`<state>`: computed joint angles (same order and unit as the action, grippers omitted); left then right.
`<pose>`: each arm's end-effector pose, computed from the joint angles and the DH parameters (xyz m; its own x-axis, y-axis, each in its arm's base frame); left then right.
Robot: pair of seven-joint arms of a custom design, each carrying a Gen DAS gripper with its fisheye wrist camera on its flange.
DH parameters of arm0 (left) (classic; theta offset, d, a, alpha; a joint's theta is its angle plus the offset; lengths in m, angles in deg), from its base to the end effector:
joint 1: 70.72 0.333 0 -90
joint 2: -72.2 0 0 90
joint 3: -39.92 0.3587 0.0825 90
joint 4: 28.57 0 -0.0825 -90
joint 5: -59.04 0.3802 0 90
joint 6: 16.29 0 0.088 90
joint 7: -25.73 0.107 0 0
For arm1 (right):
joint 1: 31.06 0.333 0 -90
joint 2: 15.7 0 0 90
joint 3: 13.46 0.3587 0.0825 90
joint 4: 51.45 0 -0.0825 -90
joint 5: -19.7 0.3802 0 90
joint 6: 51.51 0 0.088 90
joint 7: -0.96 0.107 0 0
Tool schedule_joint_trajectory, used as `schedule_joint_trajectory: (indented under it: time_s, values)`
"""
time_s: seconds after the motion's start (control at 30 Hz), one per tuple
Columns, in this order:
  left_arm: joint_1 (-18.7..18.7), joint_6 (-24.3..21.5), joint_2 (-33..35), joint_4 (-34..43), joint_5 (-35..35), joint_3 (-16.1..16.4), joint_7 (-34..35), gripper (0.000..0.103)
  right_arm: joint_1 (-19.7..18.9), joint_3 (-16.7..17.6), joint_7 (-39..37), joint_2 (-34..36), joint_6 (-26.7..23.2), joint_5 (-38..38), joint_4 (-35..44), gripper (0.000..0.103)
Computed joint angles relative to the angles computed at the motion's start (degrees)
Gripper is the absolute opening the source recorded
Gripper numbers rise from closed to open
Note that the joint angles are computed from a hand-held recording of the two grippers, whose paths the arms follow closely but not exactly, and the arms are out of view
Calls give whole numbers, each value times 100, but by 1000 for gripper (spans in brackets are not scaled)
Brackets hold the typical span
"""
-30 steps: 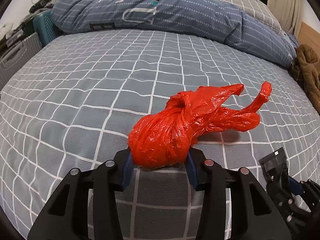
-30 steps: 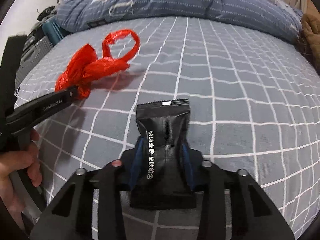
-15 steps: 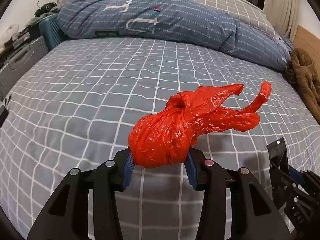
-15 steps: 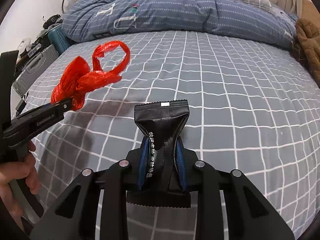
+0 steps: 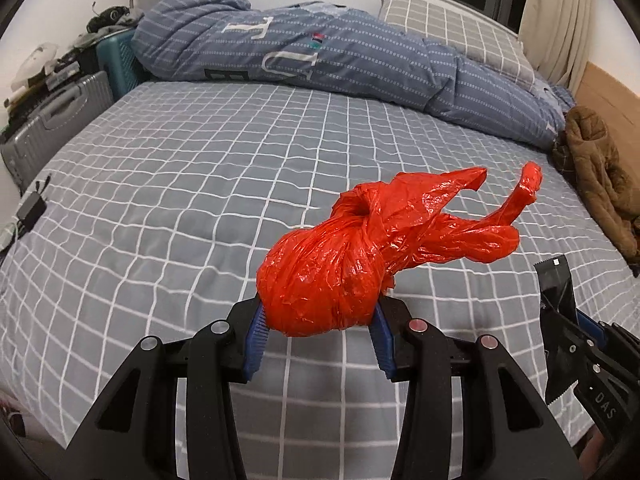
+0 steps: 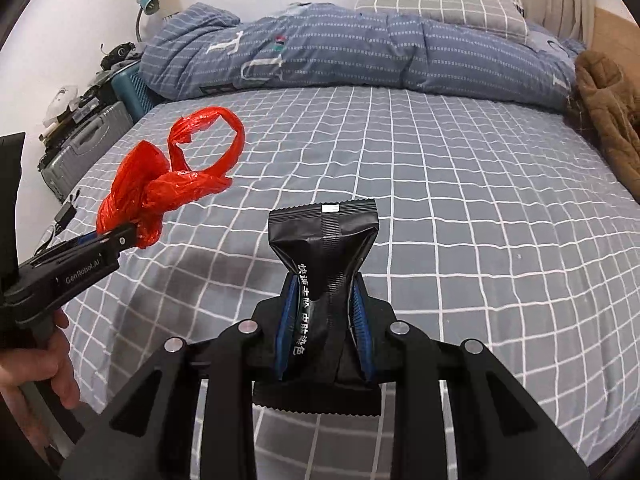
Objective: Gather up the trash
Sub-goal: 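Lift and carry the red bag and black packet with both tools over the bin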
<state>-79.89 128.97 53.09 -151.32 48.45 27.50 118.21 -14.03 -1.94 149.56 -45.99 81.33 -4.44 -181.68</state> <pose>0.4489 -0.1944 0.6635 -0.3446 -0.9353 0.0802 -0.7229 0.2099 -0.6583 0.3577 0.2103 0.6550 -0.2684 -0.9552 -0.1250 -0.7027 0.2829 -0.6528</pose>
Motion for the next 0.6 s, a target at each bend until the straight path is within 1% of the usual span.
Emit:
schedule_joint_trajectory:
  time_s: [0.17,0.6]
  values:
    - [-24,-237,-457,-173,-139,92,15,43,81,152,77,-232,-310,52,88,26]
    - [-69,-860,-1550,-615,-490,191,129,43,354,561,392,-794,-1111,167,286,26]
